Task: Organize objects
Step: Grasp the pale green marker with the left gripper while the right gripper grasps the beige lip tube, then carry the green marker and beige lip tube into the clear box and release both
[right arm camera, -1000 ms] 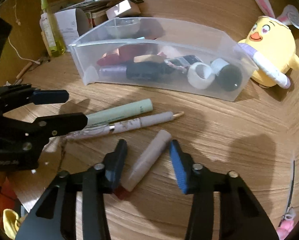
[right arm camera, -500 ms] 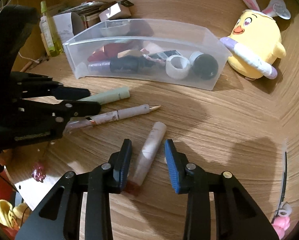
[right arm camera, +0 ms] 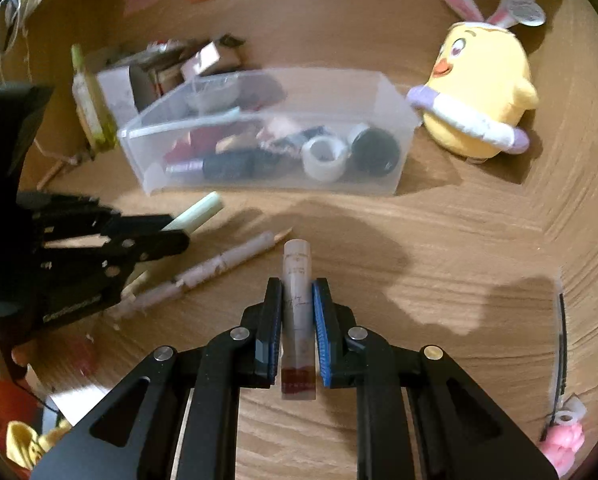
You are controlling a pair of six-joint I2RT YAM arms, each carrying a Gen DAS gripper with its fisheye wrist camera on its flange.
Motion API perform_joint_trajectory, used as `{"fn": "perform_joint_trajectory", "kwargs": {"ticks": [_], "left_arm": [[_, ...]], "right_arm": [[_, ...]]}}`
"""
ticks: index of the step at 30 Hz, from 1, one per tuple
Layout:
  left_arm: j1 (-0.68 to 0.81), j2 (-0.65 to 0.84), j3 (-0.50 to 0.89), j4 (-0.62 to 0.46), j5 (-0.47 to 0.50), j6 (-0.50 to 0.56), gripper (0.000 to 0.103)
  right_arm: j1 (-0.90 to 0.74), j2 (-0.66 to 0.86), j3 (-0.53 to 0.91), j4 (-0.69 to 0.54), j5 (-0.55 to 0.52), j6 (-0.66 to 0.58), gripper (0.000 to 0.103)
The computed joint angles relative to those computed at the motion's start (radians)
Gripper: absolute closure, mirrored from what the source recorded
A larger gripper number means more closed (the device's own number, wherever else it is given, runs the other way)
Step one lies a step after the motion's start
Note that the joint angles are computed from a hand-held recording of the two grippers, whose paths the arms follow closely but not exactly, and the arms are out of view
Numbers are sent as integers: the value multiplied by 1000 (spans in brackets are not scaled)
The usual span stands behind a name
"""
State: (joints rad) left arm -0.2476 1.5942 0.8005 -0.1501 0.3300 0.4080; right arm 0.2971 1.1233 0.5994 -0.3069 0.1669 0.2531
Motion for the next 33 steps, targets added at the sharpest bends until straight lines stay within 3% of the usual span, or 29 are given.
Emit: {"fn": "perform_joint_trajectory", "kwargs": {"ticks": [16, 23, 33], "left_arm": [[152, -193, 57, -42, 206, -135, 88], [146, -155, 153, -23, 169, -215, 88], [104, 29, 332, -54, 99, -271, 88]], "right_arm": [[-116, -21, 180, 36, -56, -39, 89], [-155, 106, 346, 54, -66, -58, 89], [-153, 352, 566, 46, -23, -95, 89]]}}
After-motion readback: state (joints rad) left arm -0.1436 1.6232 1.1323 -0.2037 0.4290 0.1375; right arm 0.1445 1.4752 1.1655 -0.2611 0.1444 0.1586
